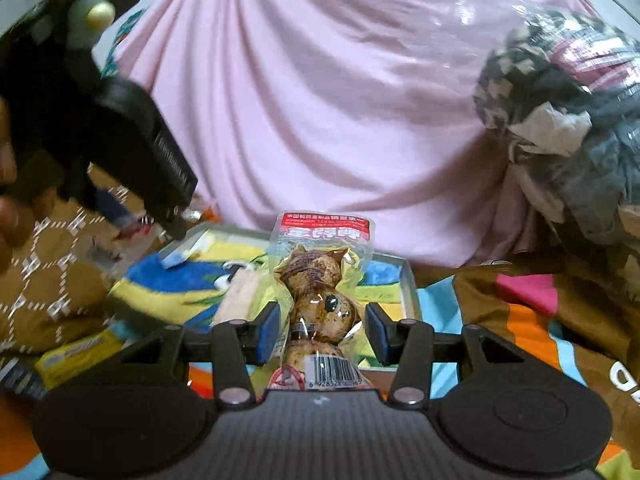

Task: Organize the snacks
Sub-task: 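Carry the jerky pack and quail-egg bag into the grey tray and release them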

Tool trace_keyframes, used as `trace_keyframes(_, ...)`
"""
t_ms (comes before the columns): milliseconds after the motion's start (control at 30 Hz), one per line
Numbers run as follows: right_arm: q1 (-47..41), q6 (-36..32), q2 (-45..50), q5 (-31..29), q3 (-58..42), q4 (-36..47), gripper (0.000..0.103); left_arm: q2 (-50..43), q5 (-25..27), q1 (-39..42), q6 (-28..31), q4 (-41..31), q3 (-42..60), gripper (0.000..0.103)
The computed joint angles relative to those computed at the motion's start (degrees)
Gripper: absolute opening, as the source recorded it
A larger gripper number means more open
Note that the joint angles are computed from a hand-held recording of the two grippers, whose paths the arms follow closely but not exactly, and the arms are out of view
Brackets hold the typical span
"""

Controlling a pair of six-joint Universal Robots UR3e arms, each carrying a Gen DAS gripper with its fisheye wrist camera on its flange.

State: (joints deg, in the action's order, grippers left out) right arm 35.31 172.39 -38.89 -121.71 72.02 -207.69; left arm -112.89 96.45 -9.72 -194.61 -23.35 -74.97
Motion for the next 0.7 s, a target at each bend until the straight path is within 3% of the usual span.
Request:
trace_keyframes(267,-4.65,2.01,5.12,1.92,-8.20,1.36,0.051,-13.53,0.07,-2.38,-1.37,-1.02,16.09,0.048)
trace_keyframes(700,-10.52,7.90,14.44,5.19,-24.35,7.61,0.051,-37.24,-1.22,-3.87,-3.33,-10.68,51.09,0.048)
